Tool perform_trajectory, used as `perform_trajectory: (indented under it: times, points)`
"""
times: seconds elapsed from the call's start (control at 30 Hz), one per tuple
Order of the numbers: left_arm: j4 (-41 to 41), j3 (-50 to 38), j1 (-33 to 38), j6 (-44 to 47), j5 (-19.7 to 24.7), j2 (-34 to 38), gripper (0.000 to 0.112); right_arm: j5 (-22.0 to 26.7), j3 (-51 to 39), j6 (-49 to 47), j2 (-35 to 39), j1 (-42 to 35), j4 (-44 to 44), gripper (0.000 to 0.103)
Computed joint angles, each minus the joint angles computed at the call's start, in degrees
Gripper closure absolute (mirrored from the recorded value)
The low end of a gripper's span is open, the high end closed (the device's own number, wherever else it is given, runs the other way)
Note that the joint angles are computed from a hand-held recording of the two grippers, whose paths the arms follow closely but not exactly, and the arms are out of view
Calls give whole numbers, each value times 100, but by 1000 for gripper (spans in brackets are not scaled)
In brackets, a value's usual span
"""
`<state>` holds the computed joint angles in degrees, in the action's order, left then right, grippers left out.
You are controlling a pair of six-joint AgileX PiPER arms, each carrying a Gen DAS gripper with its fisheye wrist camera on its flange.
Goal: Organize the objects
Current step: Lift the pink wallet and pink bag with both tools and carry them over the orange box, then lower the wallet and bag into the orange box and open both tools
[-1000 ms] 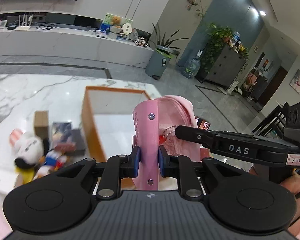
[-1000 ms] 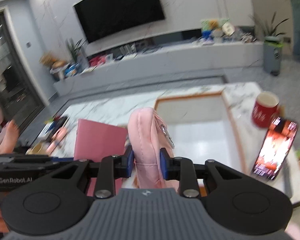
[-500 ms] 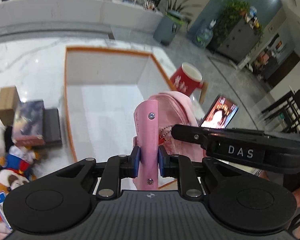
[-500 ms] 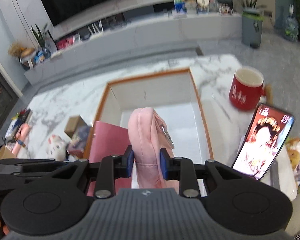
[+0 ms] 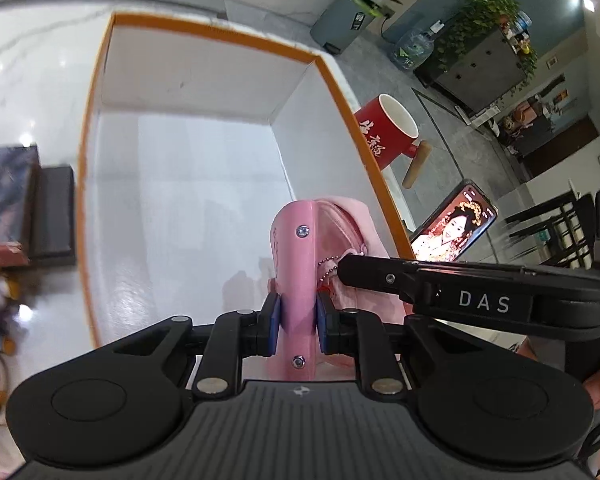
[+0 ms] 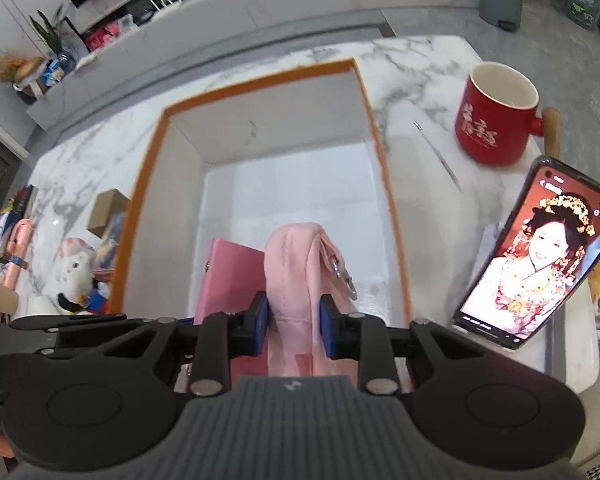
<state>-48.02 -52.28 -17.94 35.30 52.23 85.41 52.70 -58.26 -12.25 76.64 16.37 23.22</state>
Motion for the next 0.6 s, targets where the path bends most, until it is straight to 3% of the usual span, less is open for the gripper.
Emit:
perform_trajectory:
  times: [0.3,0.6]
  points:
    - [147,-7,-310,-635,-400,403,92,230,-274,204,524,-99,-345,74]
    - [32,163,-399,-660,-561,487,92,296,-422,83,499,24,-569,68]
